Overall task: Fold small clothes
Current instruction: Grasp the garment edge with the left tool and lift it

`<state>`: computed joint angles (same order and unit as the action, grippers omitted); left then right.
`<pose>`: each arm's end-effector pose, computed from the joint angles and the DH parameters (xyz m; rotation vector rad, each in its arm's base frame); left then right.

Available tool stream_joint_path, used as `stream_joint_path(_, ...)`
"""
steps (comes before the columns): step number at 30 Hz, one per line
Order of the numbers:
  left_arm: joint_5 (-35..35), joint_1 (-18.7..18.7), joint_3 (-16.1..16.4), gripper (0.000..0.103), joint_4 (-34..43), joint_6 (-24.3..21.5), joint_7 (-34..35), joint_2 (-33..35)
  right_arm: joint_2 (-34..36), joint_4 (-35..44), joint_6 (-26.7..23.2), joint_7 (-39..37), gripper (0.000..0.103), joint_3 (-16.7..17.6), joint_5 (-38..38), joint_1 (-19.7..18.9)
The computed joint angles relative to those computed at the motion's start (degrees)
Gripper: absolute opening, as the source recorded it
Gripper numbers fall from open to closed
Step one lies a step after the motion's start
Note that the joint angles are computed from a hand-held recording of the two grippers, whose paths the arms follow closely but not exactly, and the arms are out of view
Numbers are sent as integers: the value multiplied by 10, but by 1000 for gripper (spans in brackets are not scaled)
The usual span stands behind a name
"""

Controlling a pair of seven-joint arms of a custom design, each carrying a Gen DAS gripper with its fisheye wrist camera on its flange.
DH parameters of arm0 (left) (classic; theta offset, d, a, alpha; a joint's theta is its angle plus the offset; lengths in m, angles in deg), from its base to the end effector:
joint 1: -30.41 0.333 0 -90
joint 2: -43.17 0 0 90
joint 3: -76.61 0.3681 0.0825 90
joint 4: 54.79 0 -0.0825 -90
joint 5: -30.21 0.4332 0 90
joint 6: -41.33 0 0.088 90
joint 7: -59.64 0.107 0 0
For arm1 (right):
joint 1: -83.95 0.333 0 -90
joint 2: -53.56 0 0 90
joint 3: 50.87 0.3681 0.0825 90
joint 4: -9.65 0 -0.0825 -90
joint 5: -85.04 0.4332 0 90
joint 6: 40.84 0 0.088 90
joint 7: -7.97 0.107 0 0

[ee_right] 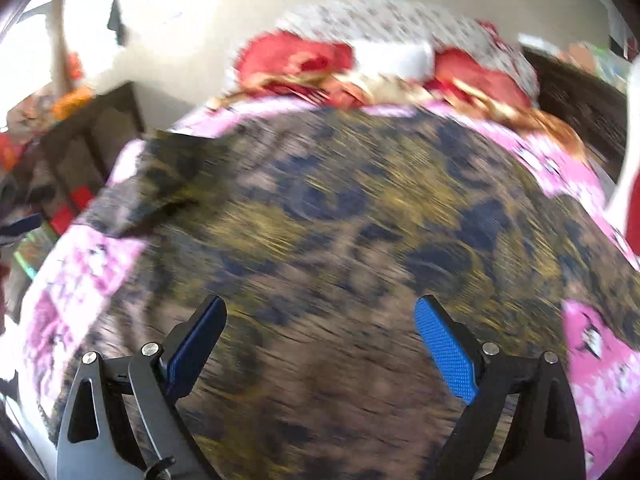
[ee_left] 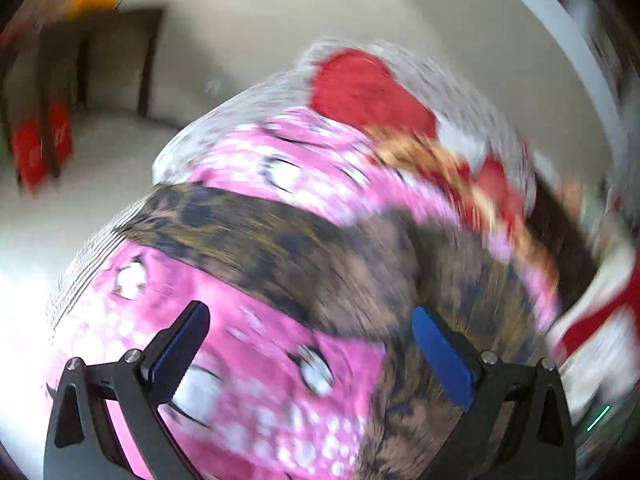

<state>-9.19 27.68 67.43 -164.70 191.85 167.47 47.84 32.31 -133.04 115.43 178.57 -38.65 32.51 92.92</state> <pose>0.6613 -0.1207 0.5485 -1.9781 2.0088 -1.1690 0.4381 0.2078 0.4938 -1.4730 1.9504 -0.7955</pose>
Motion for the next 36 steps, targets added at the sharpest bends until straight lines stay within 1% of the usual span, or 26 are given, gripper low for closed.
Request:
stream_joint_path(2,-46,26,14,103,54,-47,-11,42,29,14,21,23,84,17,-48,-11)
stream_joint_path(3,-40,39,24,103,94,-81,-49,76,46,22,20,21,83,18,-56,-7)
stream_joint_path(4,-29,48,28,103,120,-99,-79,98,63,27,15,13,83,16,-58,0)
stream_joint_path(5,-34,62,26,103,139,-116,-90,114,83,35,0,-21,82,5,-30,15)
stream_joint_path(6,-50,78,21,102,167,-144,-102,141,103,45,-16,-76,80,-16,29,40)
stream_joint_path(7,-62,89,17,101,180,-151,-115,155,108,49,-20,-92,80,-21,47,44)
stream_joint_path(9,-112,113,-4,101,197,-146,-104,182,116,54,-16,-93,81,-29,47,47)
stream_joint_path(11,-124,124,-15,99,215,-166,-109,207,120,58,-17,-92,81,-33,42,50)
stream_joint_path(14,-136,133,-27,96,214,-179,-111,222,125,64,-24,-83,82,-35,34,54)
stream_joint_path(16,-171,142,-39,96,201,-156,-87,223,123,61,-27,-79,82,-36,31,56)
stream_joint_path(18,-203,150,-47,96,215,-147,-73,238,125,63,-27,-80,83,-39,31,58)
stream_joint_path(21,-208,149,-50,94,235,-131,-67,255,125,63,-28,-78,83,-39,30,59)
stream_joint_path(24,-187,142,-49,86,249,-118,-76,267,125,63,-28,-77,83,-41,29,60)
stream_joint_path(25,-177,140,-47,78,252,-114,-81,270,124,62,-28,-78,83,-41,30,60)
stream_joint_path(26,-167,137,-44,62,251,-107,-91,270,123,62,-29,-77,83,-41,30,61)
stream_joint_path(27,-148,131,-37,52,252,-103,-112,272,125,63,-30,-77,83,-40,29,61)
stream_joint_path(28,-125,125,-29,26,250,-99,-134,272,124,62,-30,-77,83,-41,29,61)
stream_joint_path(29,-98,117,-18,5,248,-98,-162,270,123,61,-30,-75,84,-40,28,61)
stream_joint_path(30,-71,113,-11,5,248,-106,-183,268,121,60,-31,-74,84,-40,28,62)
stream_joint_path(31,-54,112,-10,5,243,-101,-187,262,122,60,-30,-73,84,-40,28,61)
stream_joint_path(32,-25,104,-3,4,235,-90,-194,249,122,60,-30,-73,85,-40,28,61)
stream_joint_path(33,-8,102,-2,4,228,-79,-190,238,123,61,-30,-73,85,-40,28,61)
stream_joint_path(34,9,98,0,4,220,-59,-180,218,124,61,-31,-73,85,-40,27,61)
stream_joint_path(35,13,99,-4,4,212,-42,-169,204,124,62,-31,-73,85,-40,27,61)
stream_joint_path(36,23,97,-2,4,200,-11,-156,179,125,62,-31,-73,85,-40,26,61)
